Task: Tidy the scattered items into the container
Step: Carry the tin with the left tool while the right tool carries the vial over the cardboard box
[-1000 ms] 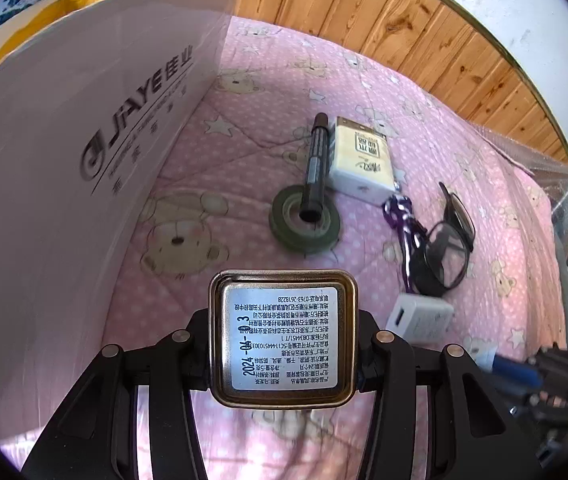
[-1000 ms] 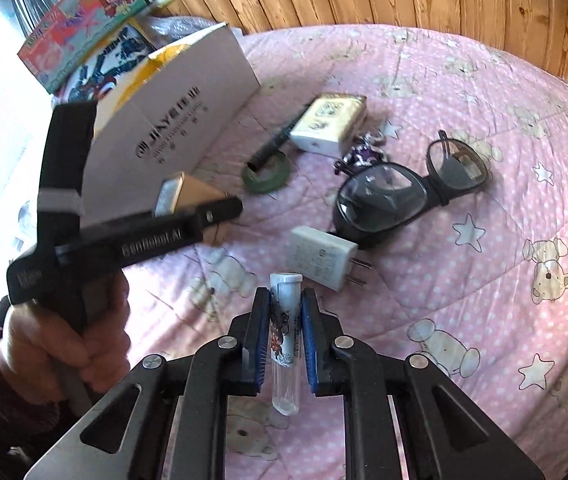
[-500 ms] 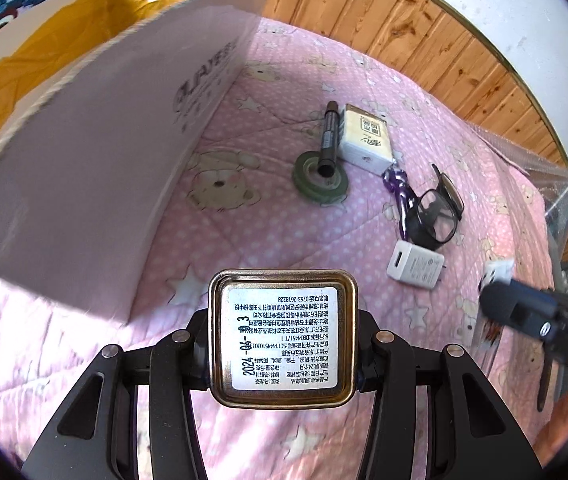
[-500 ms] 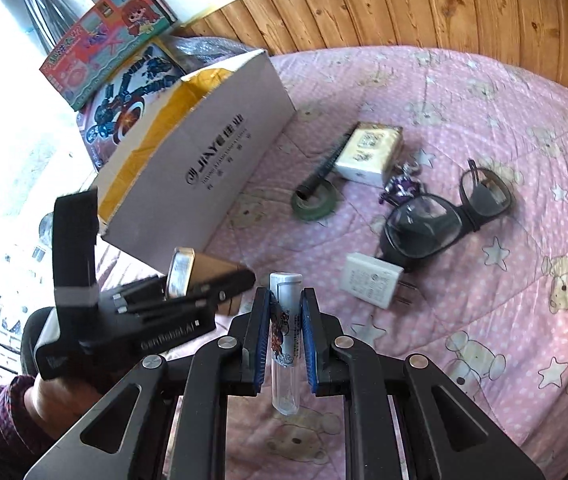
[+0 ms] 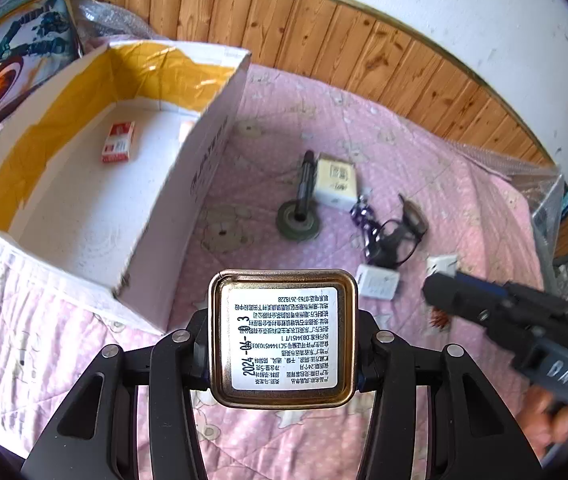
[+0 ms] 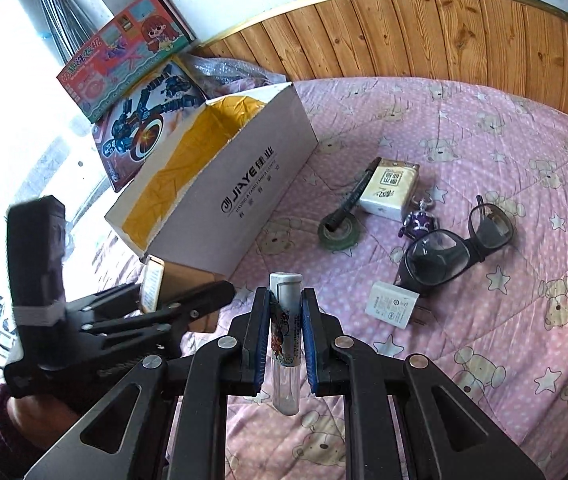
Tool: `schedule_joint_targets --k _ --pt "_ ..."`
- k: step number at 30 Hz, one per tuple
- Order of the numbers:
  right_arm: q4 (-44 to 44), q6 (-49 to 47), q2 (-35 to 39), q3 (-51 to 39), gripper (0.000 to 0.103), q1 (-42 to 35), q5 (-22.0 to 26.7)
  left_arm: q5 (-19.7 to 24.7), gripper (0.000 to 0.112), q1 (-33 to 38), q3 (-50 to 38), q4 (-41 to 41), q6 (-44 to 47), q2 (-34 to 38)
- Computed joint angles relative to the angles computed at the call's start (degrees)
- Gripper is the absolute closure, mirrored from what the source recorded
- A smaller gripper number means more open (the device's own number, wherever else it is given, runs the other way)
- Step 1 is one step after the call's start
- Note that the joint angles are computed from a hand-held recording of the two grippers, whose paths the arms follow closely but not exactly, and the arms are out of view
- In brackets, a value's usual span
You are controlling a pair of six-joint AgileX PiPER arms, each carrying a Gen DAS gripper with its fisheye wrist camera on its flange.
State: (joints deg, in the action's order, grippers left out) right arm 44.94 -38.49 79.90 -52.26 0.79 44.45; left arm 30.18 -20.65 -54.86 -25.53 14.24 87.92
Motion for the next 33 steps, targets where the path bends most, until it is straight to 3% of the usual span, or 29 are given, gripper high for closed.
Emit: schedule_joint_targets --k 4,10,15,20,24,28,33 --pt "-0.6 1.2 -1.2 -1.2 0.086 0.8 0.2 5.9 0.062 -0.4 -6.5 3.9 -5.0 0.5" --pt "-1.6 2.4 -2.0 -1.5 0.086 1.2 -0.1 18.6 0.062 0.0 -19.7 7.9 -9.4 5.0" --pt "-1.5 4.3 -1.7 -1.2 0.087 4.3 -1.7 19.3 0.062 4.8 -21.3 4.0 -2.5 4.4" --pt "-2.8 7.2 -0.8 -3.1 0.087 9.0 -3.4 25.7 0.063 12.4 -26.8 1.1 0.9 8.5" --pt "-2.1 8.6 0.4 -3.5 0.087 10.6 -4.4 24.0 0.063 16.6 -26.3 -4.0 4.3 9.4" --pt "-1.1 10.2 1.4 -4.4 0.087 11.9 -5.2 25.9 0.063 19.4 -27.6 -8.9 5.5 9.5" --pt "-3.5 14.0 1.0 -7.9 0.087 13.7 -4.8 22.9 0.063 19.0 -28.4 -7.0 4.4 7.8"
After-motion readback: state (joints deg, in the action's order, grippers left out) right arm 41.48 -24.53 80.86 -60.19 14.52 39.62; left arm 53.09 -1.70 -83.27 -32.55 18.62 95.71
